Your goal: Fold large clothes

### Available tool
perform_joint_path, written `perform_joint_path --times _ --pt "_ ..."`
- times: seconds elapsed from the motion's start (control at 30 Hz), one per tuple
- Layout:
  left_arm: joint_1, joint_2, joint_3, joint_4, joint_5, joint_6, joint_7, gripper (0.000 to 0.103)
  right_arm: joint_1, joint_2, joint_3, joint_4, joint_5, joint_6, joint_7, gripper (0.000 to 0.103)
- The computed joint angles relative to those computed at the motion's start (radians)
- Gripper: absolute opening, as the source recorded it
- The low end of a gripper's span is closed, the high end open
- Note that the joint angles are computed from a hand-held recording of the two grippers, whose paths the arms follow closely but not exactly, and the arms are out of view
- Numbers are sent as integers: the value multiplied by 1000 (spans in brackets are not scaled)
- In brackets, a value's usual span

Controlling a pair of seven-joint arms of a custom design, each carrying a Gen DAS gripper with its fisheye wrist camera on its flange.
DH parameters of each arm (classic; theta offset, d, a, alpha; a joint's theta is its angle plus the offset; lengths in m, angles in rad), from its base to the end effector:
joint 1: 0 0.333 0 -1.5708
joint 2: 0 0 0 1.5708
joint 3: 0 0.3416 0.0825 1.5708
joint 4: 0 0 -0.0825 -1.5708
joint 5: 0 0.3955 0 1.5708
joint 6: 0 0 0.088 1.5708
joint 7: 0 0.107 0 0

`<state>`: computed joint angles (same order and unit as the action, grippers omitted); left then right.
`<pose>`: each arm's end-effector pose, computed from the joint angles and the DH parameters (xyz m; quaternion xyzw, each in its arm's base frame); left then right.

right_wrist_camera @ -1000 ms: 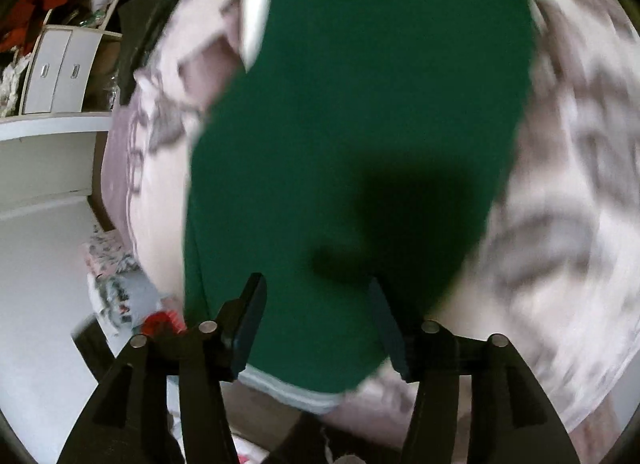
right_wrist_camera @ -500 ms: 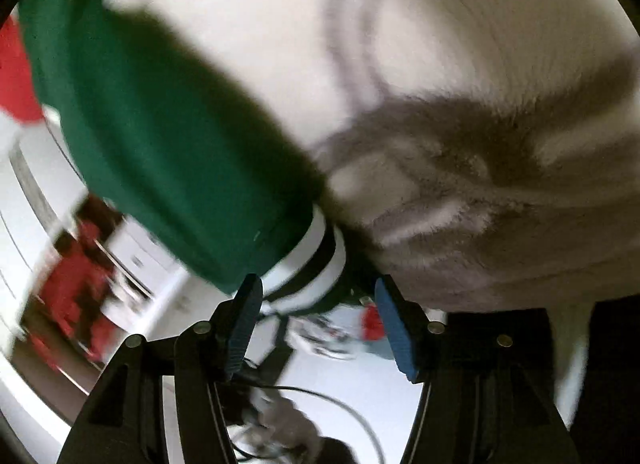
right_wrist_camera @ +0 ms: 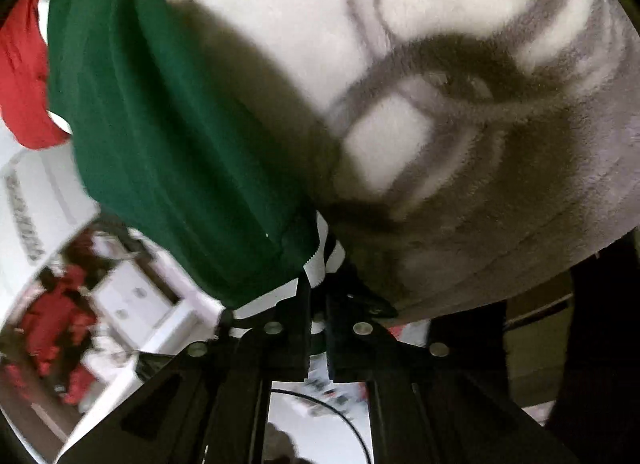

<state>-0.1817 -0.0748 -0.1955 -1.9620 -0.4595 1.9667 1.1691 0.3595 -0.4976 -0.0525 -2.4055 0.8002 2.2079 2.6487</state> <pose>0.5062 -0.2344 0.5406 0.7530 -0.6236 0.1152 0.1754 0.4025 0.1500 0.5533 -0.1862 0.9059 0.3420 0.1664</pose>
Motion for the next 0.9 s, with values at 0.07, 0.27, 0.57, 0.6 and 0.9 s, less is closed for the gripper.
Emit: perform_joint_path --times 0.07,0.27,0.57,0.6,0.9 --pt "6 2 13 11 -53 -33 39 8 8 38 13 4 -12 -9 2 4" --pt "24 38 25 162 -86 -247 139 10 1 76 -21 36 11 -52 -184 16" --pt "20 213 -1 415 -61 -328 145 17 -101 62 -66 197 -176 -289 -220 51" --pt "11 241 -10 456 -54 -335 146 17 -113 101 -75 251 -195 -309 -246 51" --pt "-23 290 -35 683 29 -607 214 25 -255 458 -75 783 -253 -476 -405 56"
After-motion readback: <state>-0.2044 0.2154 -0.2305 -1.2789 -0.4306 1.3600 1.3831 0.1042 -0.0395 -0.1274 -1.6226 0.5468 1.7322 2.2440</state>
